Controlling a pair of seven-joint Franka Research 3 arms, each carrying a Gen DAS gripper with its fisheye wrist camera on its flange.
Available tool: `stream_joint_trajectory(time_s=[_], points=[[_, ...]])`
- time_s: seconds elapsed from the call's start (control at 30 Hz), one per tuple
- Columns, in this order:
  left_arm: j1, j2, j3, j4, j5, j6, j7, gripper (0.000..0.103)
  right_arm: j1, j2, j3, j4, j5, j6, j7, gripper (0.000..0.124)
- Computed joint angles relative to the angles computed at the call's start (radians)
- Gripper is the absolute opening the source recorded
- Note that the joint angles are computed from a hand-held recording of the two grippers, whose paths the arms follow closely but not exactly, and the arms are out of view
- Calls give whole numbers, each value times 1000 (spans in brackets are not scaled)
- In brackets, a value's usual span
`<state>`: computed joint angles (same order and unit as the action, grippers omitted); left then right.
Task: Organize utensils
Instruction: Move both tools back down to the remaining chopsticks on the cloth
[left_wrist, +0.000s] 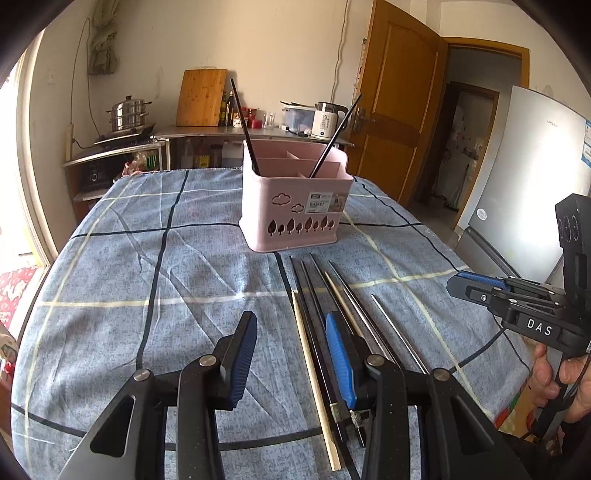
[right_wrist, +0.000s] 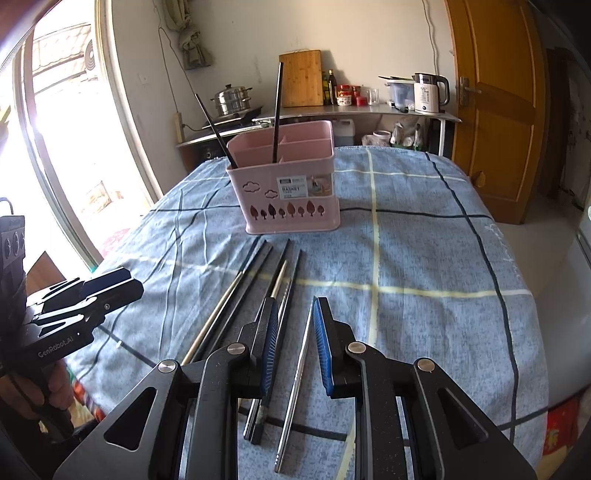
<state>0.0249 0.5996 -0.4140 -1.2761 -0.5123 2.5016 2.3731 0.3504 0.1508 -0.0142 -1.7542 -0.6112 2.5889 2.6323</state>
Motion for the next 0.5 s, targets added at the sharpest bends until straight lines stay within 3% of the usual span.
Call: stream_joint_trajectory(time_s=[0.5], points=[[-53,107,34,149,96,-86,-102,35,-6,35,-6,17,65,-8,-24,21]])
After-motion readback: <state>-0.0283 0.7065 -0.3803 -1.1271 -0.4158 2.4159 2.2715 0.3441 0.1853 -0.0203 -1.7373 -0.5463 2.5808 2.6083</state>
